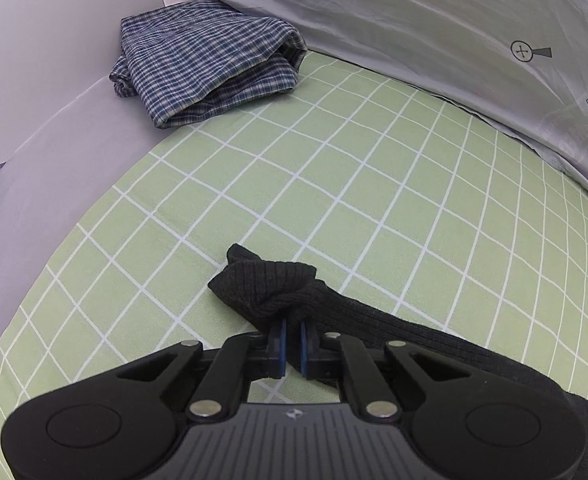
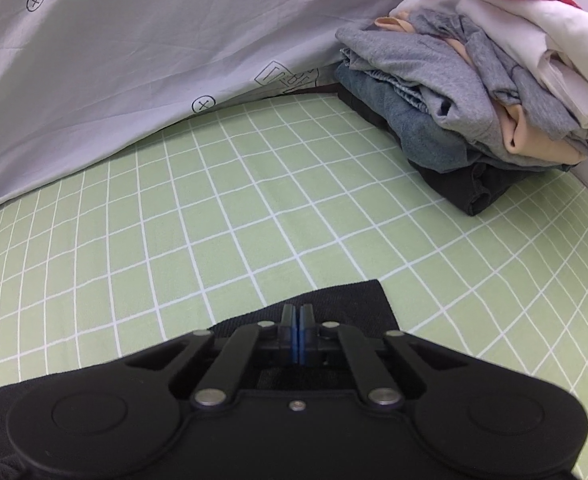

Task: Fold clothes

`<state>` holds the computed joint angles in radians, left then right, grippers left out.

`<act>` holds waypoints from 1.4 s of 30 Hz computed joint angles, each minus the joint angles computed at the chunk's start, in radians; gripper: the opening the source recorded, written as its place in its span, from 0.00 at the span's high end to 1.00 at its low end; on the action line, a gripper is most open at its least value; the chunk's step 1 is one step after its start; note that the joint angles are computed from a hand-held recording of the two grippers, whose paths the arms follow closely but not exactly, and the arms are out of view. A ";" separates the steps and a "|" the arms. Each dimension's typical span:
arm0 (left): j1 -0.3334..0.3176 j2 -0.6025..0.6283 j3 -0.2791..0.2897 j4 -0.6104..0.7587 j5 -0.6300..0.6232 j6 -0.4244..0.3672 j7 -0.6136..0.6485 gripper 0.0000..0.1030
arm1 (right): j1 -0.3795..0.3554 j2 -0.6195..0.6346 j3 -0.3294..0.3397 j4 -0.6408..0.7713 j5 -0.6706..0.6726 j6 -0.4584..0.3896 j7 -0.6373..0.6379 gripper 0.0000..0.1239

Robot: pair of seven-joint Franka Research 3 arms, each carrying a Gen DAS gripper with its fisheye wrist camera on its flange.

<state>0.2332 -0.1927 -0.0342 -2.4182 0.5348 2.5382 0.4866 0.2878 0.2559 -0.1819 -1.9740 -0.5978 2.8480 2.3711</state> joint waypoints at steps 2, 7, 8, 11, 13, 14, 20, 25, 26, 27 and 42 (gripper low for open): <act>0.000 -0.035 -0.006 -0.009 0.016 -0.013 -0.009 0.93 | 0.031 -0.022 -0.042 -0.009 -0.099 0.028 0.084 0.99; 0.014 -0.116 -0.022 0.001 0.071 -0.009 -0.033 0.93 | 0.059 -0.059 -0.102 0.034 -0.414 0.088 0.359 0.99; 0.023 -0.121 -0.028 0.011 0.094 0.002 -0.044 0.93 | 0.056 -0.056 -0.104 0.057 -0.460 0.097 0.402 0.99; 0.051 -0.097 -0.044 0.067 0.178 0.034 -0.095 0.93 | 0.029 -0.019 -0.091 0.148 -0.527 0.127 0.476 0.99; 0.066 -0.059 -0.053 0.115 0.239 0.043 -0.146 0.93 | 0.003 0.019 -0.071 0.216 -0.521 0.146 0.478 0.99; 0.071 -0.033 -0.057 0.142 0.270 0.040 -0.177 0.92 | -0.013 0.040 -0.052 0.245 -0.476 0.145 0.427 0.99; 0.001 0.039 -0.010 0.195 0.135 -0.012 -0.050 0.73 | 0.016 0.092 -0.035 0.305 -0.308 0.064 0.219 0.65; -0.061 -0.034 0.009 0.053 -0.053 -0.013 0.142 0.66 | -0.050 0.031 0.078 0.142 -0.048 0.122 -0.054 0.71; -0.082 -0.051 0.023 0.018 -0.125 -0.004 0.215 0.66 | -0.064 0.020 0.104 0.112 0.004 0.124 -0.114 0.74; -0.104 -0.073 0.037 -0.021 -0.196 0.002 0.293 0.66 | -0.069 0.009 0.119 0.084 0.045 0.122 -0.155 0.76; -0.202 -0.308 -0.031 -0.268 -0.412 -0.089 0.492 0.63 | -0.031 -0.211 0.150 -0.261 0.269 0.144 -0.391 0.75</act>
